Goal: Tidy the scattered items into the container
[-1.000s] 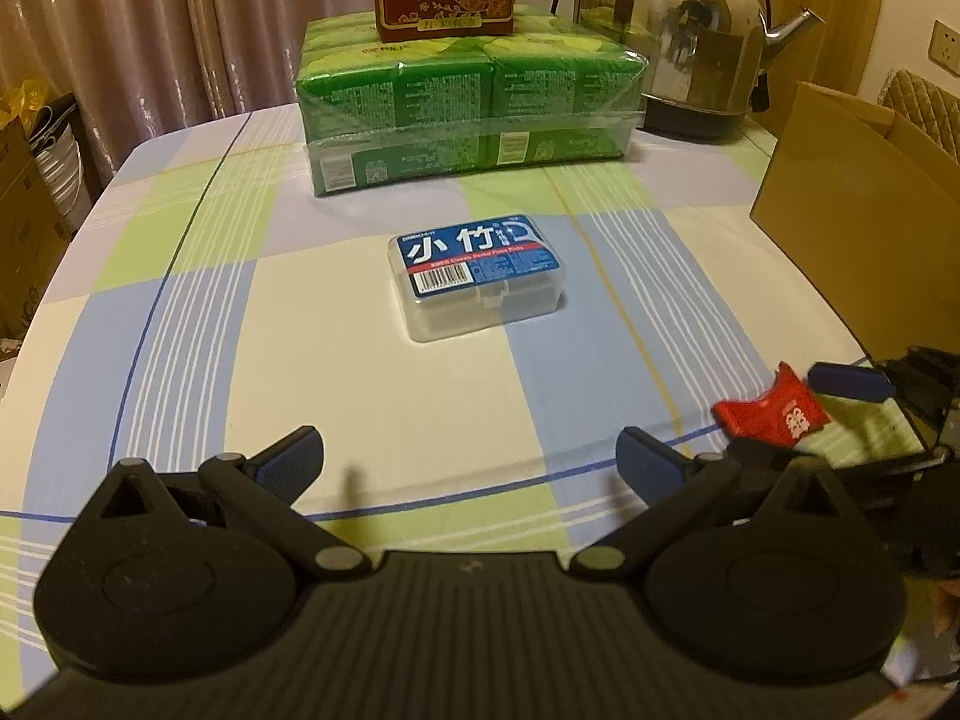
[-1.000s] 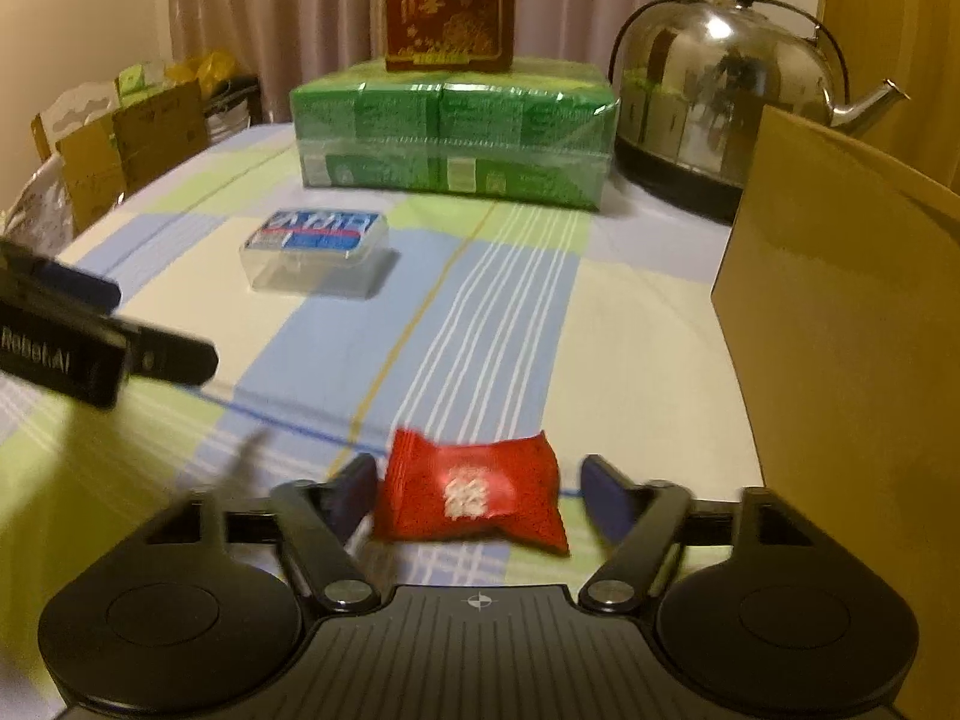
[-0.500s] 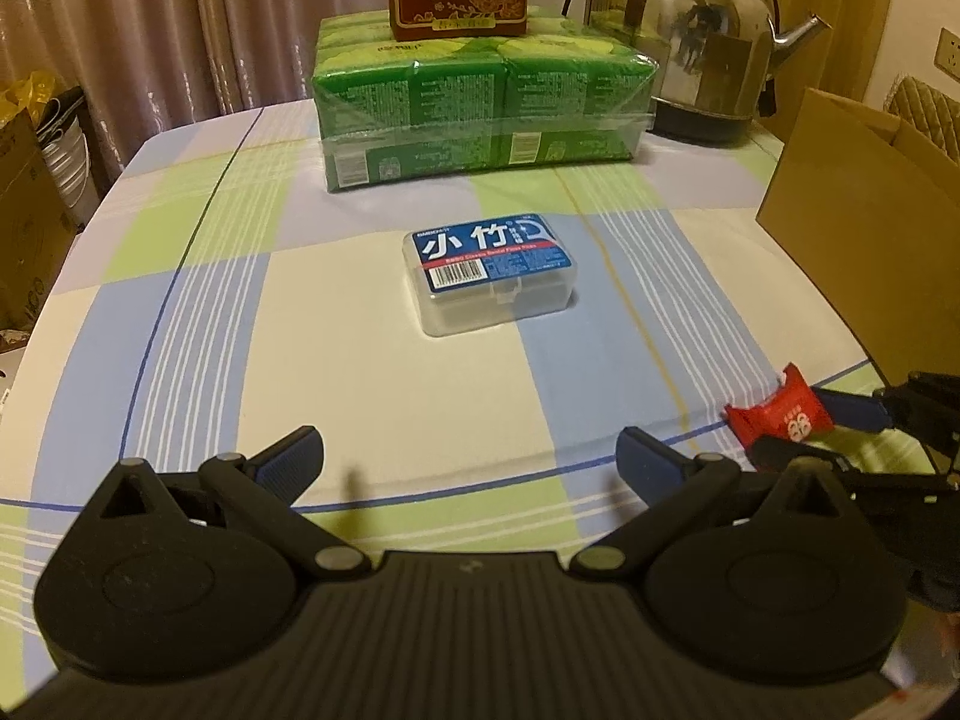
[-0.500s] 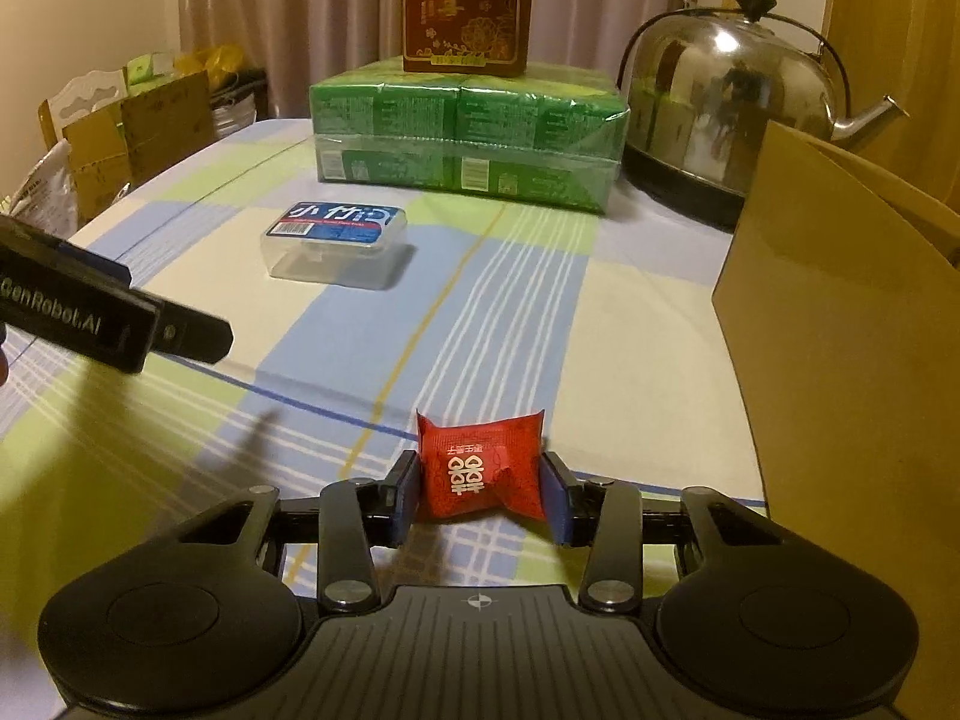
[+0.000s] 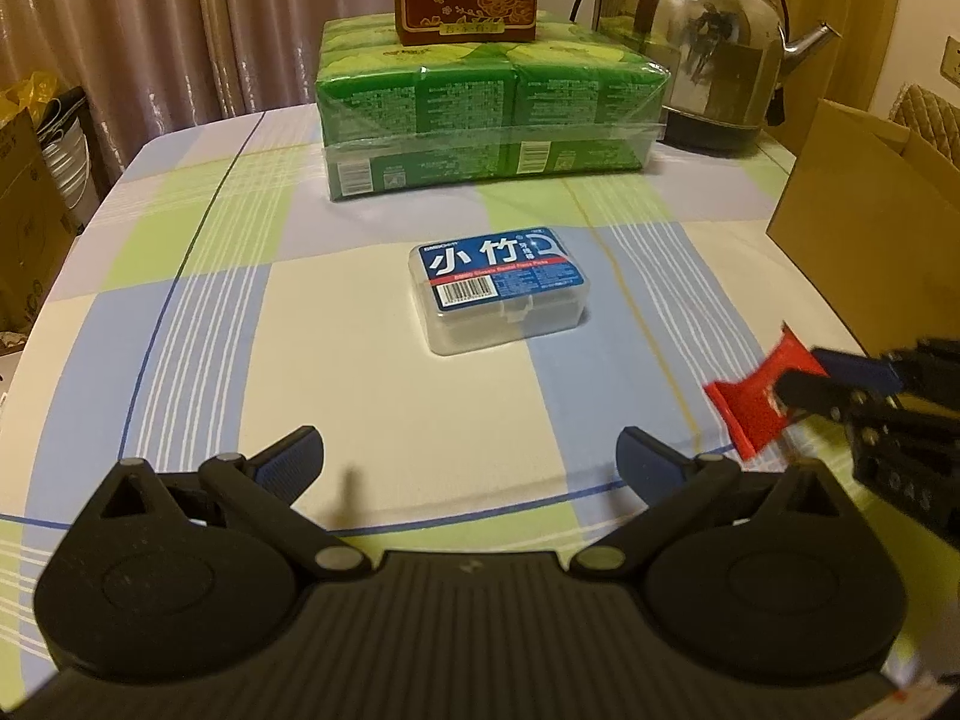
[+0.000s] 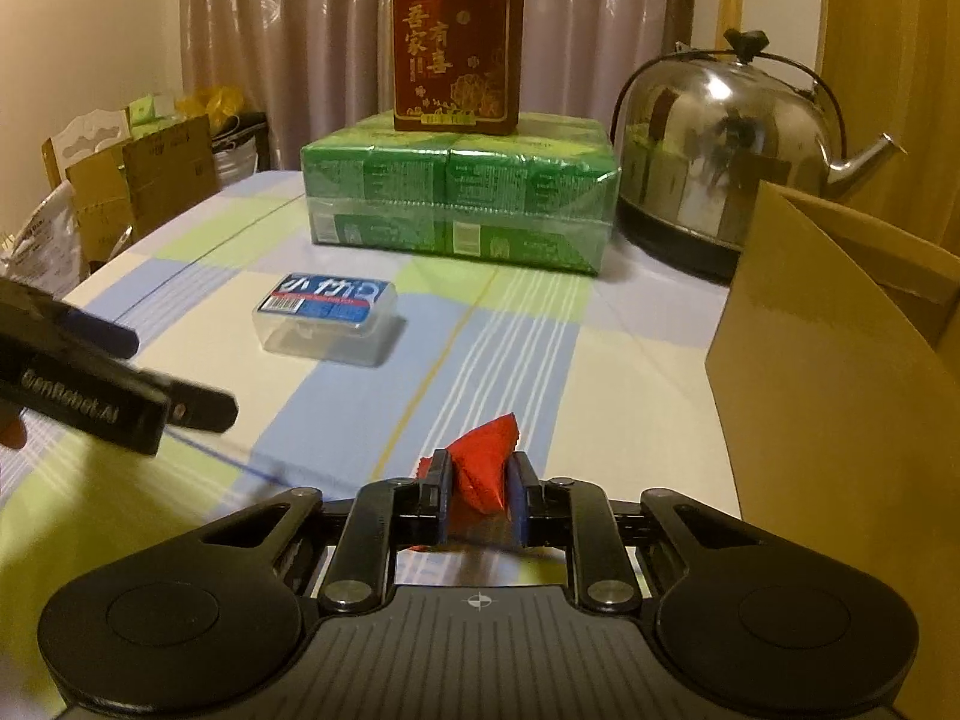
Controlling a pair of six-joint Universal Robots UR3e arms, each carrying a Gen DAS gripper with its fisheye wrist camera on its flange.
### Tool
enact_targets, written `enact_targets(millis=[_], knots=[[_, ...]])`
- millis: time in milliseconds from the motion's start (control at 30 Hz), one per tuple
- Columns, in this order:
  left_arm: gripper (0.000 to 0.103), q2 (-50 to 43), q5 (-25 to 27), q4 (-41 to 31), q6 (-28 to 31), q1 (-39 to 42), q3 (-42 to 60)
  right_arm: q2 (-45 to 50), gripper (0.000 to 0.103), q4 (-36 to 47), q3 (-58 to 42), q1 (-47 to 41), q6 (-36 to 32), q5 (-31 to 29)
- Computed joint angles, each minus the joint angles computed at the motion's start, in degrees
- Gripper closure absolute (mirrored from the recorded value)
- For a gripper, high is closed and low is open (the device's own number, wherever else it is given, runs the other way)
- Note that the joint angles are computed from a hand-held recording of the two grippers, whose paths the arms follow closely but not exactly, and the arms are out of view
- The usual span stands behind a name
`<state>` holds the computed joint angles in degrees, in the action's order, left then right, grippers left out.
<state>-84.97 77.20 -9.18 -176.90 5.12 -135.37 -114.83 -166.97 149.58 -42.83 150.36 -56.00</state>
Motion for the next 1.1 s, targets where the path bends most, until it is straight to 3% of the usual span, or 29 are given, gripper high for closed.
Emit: enact_targets(millis=[133,200,267,433,600,800,833,867,967,1100], knots=[[0.001,-0.7,-0.2,0.4,-0.2,0.1,0.1,10.4,0.085,-9.8,-3.2,3.3,3.4,-3.3],[0.001,-1.2,-0.1,1.0,-0.3,0.0,0.1,12.8,0.061,-11.9,-4.2,4.3,5.3,-4.9],[0.001,-1.5,-0.1,1.3,-0.2,0.0,0.1,12.1,0.047,-11.7,-3.2,3.1,6.0,-3.7],[0.001,-2.4,-0.1,2.0,0.1,0.4,0.1,12.3,0.043,-13.0,-0.7,3.9,5.5,-4.8],[0.001,-3.4,-0.5,2.7,0.5,1.0,0.3,20.3,0.022,-22.4,-1.3,7.7,6.8,-8.4],[0.001,-4.7,-0.6,3.7,0.6,1.1,0.7,25.7,0.023,-24.6,-4.5,8.7,8.8,-8.5],[0.001,-5.0,-0.7,3.8,0.7,1.1,0.8,25.8,0.028,-24.4,-4.9,8.9,8.6,-8.5],[0.001,-5.3,-0.8,4.1,0.9,1.1,1.0,25.8,0.046,-24.9,-4.9,8.9,8.3,-8.4],[0.001,-6.2,-0.7,4.5,0.8,0.9,1.4,26.1,0.058,-26.1,-5.1,10.2,8.6,-10.4],[0.001,-7.6,-0.6,5.6,0.4,0.3,2.3,26.5,0.062,-28.3,-4.2,10.5,7.8,-10.6]])
